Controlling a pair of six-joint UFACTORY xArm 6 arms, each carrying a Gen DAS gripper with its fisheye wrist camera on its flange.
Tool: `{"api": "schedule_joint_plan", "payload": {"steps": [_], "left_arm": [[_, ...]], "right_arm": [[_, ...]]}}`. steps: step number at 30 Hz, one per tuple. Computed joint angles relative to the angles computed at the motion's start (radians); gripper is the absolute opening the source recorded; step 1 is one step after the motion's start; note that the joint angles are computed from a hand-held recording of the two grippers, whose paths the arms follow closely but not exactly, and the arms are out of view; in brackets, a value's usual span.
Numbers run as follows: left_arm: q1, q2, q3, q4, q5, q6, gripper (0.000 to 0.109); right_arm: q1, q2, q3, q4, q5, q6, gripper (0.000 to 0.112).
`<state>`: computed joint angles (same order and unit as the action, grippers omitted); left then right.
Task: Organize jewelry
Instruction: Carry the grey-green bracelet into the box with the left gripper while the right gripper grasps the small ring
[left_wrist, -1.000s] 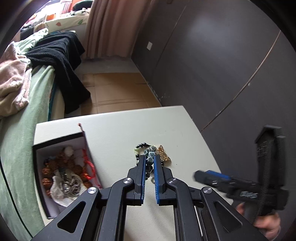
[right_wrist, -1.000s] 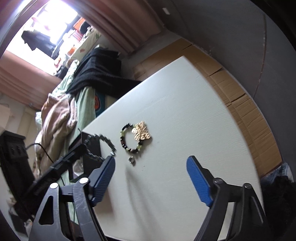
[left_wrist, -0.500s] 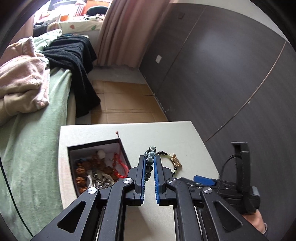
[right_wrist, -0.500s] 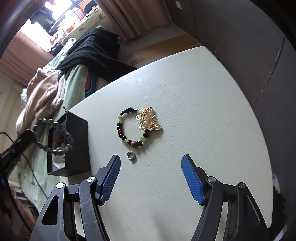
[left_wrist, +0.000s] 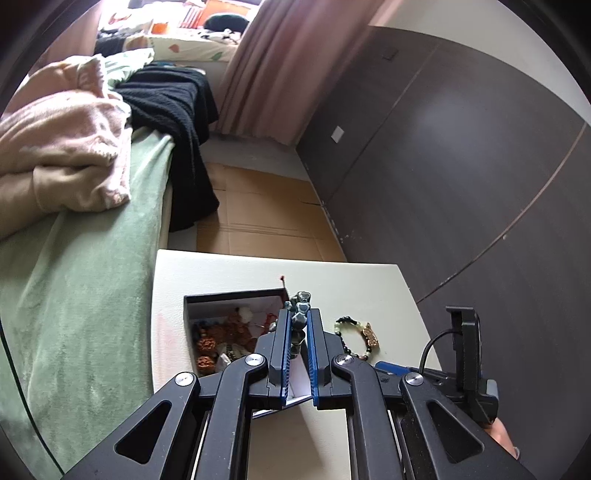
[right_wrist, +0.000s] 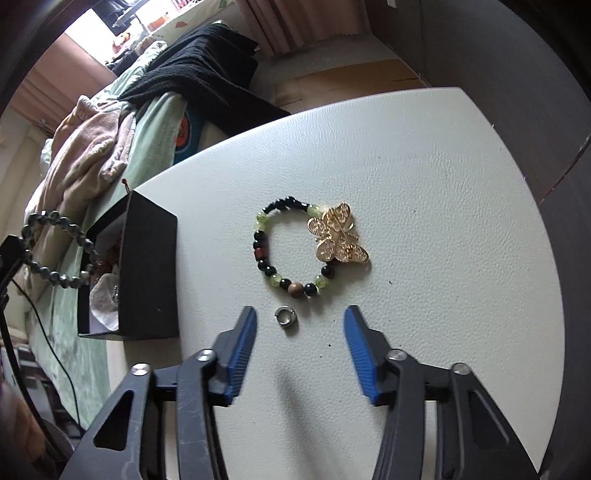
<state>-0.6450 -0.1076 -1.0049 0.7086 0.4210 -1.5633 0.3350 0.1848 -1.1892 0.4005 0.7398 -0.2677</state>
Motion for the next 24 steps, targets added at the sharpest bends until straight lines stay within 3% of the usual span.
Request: {"api": "schedule_joint_plan", "payload": {"steps": [8, 10, 14, 19, 20, 22, 24], "left_arm": [[0.013, -0.002, 0.025, -0.028, -0.029, 0.007, 0.008], [0.018, 0.003, 0.028, -0.035, -0.034, 0.003, 0.008], [0.033, 0.017, 0.038, -0.080, -0.071, 0.017, 0.008], [0.036, 0.032, 0.032, -0.164, -0.079, 0.081, 0.010], [0.036, 0.032, 0.035, -0.197, -0.085, 0.109, 0.013], [0.038, 0.029, 0.040, -0.218, -0.085, 0.120, 0.028], [0.042, 0.014, 0.047, -0.163, -0.074, 0.057, 0.059]], "right_arm": [[0.048, 0.002, 0.008, -0.105, -0.052, 0.067, 0.040], [0.063, -0.001, 0.017, -0.139, -0.065, 0.080, 0.037], [0.099, -0.011, 0.043, -0.347, -0.112, 0.191, 0.015], [0.100, -0.019, 0.048, -0.331, -0.119, 0.170, 0.014], [0.098, -0.024, 0.051, -0.314, -0.123, 0.161, 0.014], [0.093, -0.044, 0.064, -0.273, -0.141, 0.137, 0.014], [0.084, -0.071, 0.078, -0.184, -0.152, 0.088, 0.014]]}}
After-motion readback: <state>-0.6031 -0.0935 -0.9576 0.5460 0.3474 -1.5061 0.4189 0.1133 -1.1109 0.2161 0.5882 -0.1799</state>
